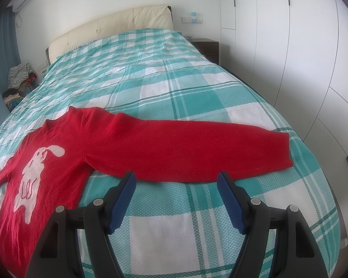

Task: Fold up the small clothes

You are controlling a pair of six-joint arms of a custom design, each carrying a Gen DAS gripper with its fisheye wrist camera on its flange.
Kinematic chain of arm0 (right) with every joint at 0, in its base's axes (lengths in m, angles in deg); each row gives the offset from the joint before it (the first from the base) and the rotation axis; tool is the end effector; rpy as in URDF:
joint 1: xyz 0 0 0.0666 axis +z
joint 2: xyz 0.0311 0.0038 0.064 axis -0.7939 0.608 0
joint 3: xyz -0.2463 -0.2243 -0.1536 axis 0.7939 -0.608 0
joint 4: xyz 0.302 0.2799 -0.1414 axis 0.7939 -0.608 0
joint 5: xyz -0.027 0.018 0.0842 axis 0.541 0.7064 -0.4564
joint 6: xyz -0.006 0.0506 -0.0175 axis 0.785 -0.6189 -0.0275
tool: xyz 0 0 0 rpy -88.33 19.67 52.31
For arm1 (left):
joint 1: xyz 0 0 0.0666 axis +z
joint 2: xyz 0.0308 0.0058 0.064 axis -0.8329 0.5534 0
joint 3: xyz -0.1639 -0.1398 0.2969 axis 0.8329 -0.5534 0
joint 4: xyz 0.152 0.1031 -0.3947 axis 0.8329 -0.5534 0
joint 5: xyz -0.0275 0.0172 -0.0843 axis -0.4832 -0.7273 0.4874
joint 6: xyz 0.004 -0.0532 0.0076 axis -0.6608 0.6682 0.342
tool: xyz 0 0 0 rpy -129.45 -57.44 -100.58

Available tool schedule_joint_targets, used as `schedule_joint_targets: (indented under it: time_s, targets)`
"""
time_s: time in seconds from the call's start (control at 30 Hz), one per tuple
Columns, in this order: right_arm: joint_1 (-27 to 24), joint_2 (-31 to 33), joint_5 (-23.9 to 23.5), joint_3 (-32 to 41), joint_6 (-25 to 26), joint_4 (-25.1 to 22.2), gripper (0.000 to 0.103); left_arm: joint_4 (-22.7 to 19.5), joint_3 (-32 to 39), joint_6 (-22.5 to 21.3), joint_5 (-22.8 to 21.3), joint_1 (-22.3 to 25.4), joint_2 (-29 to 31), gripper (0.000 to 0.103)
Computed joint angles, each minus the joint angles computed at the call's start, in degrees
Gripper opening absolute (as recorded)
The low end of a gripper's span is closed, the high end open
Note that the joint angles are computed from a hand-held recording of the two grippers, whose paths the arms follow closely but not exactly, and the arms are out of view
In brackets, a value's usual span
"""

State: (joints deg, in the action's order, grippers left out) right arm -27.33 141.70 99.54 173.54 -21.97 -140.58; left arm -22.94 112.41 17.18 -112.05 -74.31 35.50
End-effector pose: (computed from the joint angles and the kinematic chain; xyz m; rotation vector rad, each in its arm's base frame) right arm 0.6174 0.2827 0.4701 -0.1263 2.3510 0.1046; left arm 0.4739 -0.1272 0.4787 -0.8356 2.1647 0.5148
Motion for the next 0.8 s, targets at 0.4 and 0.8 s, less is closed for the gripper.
schedule_joint_targets:
  time_s: [0.4,0.8]
  targets:
    - [0.1,0.2,-0.1,0.3,-0.1,-0.4,0.072,-0.1,0.0,-0.1,0.0,-0.1,0.1,0.093]
    - [0.1,0.3,-0.1,0.5,-0.2,-0.5,0.072,-0.2,0.0,-0.1,0.1,-0.1,0.1,0.093]
